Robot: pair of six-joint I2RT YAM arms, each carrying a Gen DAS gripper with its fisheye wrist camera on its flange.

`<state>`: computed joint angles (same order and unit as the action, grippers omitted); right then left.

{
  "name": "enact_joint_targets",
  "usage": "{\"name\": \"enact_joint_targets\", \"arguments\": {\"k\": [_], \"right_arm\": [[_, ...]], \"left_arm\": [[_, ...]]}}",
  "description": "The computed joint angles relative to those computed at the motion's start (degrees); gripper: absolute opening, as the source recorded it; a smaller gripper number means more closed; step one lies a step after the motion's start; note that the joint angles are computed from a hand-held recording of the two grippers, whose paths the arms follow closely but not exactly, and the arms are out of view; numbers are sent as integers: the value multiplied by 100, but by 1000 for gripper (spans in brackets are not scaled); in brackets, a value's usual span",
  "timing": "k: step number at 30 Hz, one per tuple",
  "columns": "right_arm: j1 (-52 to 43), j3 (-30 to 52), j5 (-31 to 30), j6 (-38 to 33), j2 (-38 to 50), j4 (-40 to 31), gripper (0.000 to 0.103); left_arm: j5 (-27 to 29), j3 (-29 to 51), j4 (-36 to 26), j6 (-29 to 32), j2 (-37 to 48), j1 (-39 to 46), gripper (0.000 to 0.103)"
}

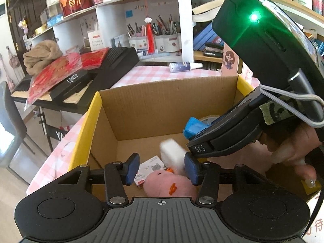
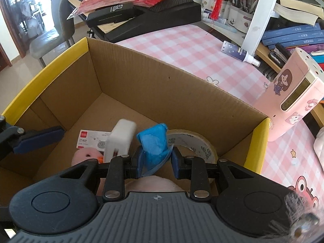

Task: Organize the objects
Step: 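Lower both tools into the yellow box and open them, releasing charger and bag, then lift both open tools up out of the yellow box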

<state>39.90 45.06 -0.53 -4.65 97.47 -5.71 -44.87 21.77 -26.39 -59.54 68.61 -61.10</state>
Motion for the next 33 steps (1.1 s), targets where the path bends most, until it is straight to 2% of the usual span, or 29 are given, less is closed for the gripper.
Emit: {"name": "enact_joint_targets", "arguments": {"k": [5,7,11,15,17,19,20,25,27,33], "right_arm": [[68,-30,168,7,-16,69,28],[94,-86,289,35,-57,165,35],[25,-203,268,79,-204,244,41],[106,-419,367,132,-445,344,42],[161,-603,419,224,-645,451,43],[239,-771,536,317,-861,517,53],[257,-870,543,345,-974,579,54],[378,-1409,732,565,-1767,725,57],[470,-1644,909,689,-2165,756,57],[820,-2321,1514,1099,-3556,684,60]], "left_arm": [[-80,-25,-200,-163,-163,-116,54],[-151,-3,-340,-271,-208,-183,56],[-331,28,-634,-557,-287,-362,67],[-489,96,-1023,-955,-315,-597,70],[-556,131,-1294,-1254,-343,-749,71],[-626,149,-1583,-1603,-404,-932,73],[-663,158,-1721,-1760,-439,-1022,76],[-859,295,-2452,-2656,-398,-1559,79],[-929,370,-2761,-3109,-284,-1834,82],[-951,558,-3660,-4488,64,-2640,83]]}}
